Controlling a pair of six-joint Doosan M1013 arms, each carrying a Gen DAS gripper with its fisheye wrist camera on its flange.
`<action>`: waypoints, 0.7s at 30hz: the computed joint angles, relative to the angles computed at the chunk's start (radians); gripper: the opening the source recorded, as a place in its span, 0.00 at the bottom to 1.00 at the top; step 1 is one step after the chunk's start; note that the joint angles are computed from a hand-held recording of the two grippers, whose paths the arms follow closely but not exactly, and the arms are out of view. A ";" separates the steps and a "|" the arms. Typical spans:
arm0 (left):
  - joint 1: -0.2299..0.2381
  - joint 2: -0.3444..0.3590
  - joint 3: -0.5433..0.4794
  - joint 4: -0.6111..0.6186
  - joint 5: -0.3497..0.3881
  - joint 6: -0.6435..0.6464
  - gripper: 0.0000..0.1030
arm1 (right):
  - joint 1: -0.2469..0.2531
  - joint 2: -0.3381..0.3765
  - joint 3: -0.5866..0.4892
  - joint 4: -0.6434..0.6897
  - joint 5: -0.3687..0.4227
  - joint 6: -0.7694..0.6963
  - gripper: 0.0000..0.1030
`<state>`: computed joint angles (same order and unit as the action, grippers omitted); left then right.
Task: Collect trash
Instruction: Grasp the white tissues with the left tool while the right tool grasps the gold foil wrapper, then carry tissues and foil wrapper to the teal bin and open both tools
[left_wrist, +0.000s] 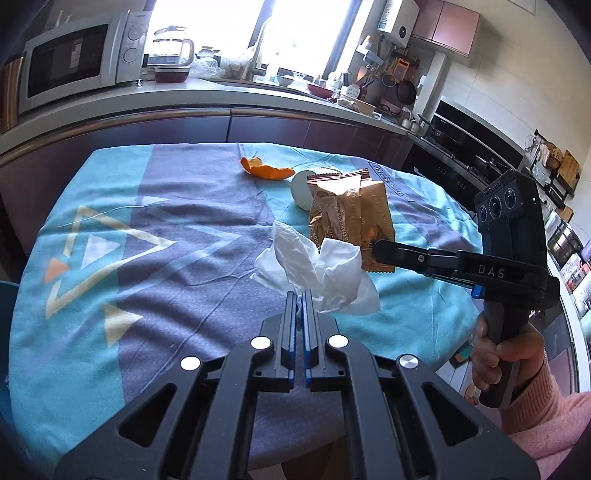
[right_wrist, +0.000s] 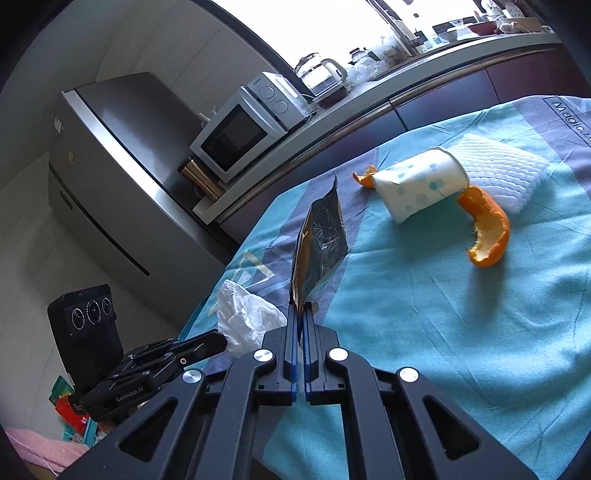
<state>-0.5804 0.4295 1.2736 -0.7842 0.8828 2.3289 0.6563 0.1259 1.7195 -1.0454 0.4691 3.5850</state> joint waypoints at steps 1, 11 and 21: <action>0.006 -0.003 0.004 0.002 -0.006 -0.005 0.03 | -0.003 0.005 -0.007 0.010 -0.011 -0.020 0.02; 0.066 -0.041 0.051 0.011 -0.081 -0.029 0.03 | -0.032 0.074 -0.105 0.213 -0.126 -0.322 0.02; 0.138 -0.077 0.090 0.030 -0.170 -0.092 0.03 | -0.061 0.180 -0.268 0.803 -0.195 -1.013 0.02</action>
<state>-0.4422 0.3524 1.3636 -0.7545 0.7127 2.2370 0.5950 0.3062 1.4518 -0.2428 0.2741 2.5716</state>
